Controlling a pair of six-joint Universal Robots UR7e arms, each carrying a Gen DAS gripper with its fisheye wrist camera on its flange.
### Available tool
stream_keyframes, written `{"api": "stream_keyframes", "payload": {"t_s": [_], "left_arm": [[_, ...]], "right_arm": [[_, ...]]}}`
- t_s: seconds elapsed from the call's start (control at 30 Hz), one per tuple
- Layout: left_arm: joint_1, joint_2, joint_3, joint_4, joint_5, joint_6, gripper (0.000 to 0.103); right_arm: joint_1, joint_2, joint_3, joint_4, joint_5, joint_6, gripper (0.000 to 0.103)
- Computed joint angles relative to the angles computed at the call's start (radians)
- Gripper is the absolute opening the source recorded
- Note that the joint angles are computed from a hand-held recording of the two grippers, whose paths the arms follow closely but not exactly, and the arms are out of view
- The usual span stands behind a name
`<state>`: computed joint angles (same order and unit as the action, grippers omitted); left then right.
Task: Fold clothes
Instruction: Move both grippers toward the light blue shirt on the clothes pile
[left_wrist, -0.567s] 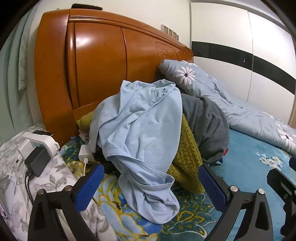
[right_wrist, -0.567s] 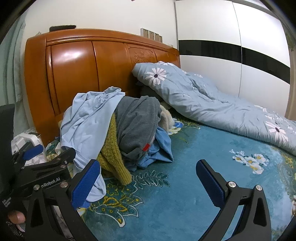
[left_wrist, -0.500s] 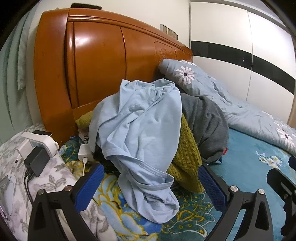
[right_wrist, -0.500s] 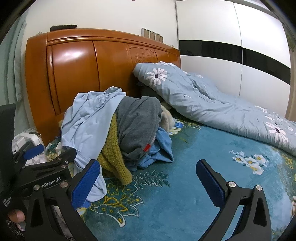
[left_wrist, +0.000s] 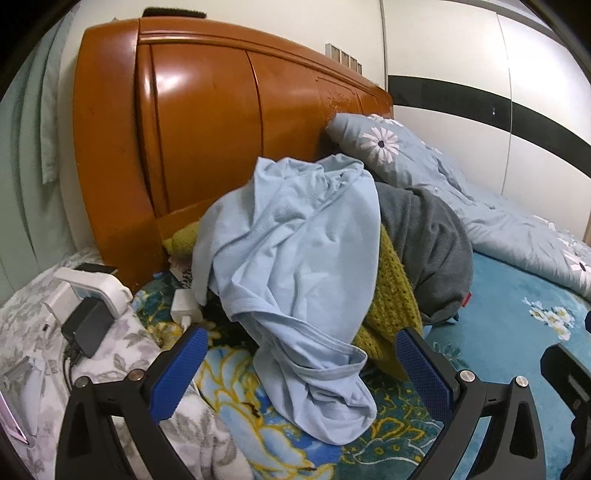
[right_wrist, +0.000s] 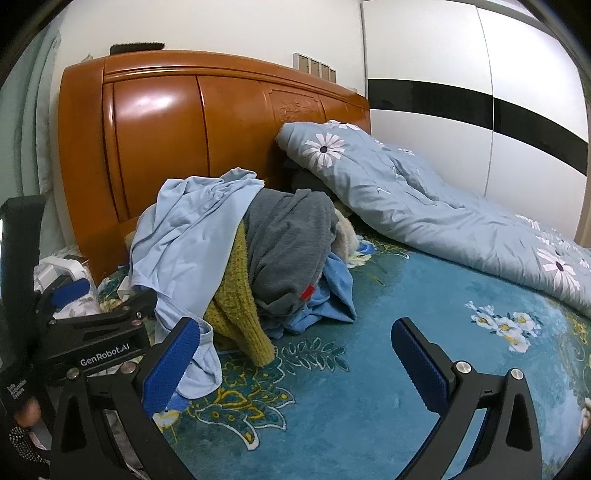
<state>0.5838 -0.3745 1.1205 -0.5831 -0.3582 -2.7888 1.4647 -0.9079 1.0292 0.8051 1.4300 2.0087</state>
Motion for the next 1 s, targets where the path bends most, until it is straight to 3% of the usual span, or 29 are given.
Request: {"api": "stream_keyframes", "payload": {"t_s": [0.23,0.43,0.83,1.0], "left_arm": [[-0.016,0.013,-0.028,0.137,0.012,-0.121,0.103],[-0.020,0.010,-0.022,0.168,0.017,-0.160,0.103],[-0.006,-0.014,0.034,0.167,0.069,-0.207,0.103],[0.005,-0.050,0.095,0.095,0.102,-0.177,0.103]], "right_arm": [[0.007,0.003,0.004,0.004,0.009,-0.008,0.103],[0.013,0.017,-0.013,0.028,0.018,-0.010,0.103],[0.042,0.072,-0.061,0.045,0.066,-0.015,0.103],[0.059,0.108,-0.103,0.063,0.085,-0.005,0.103]]}}
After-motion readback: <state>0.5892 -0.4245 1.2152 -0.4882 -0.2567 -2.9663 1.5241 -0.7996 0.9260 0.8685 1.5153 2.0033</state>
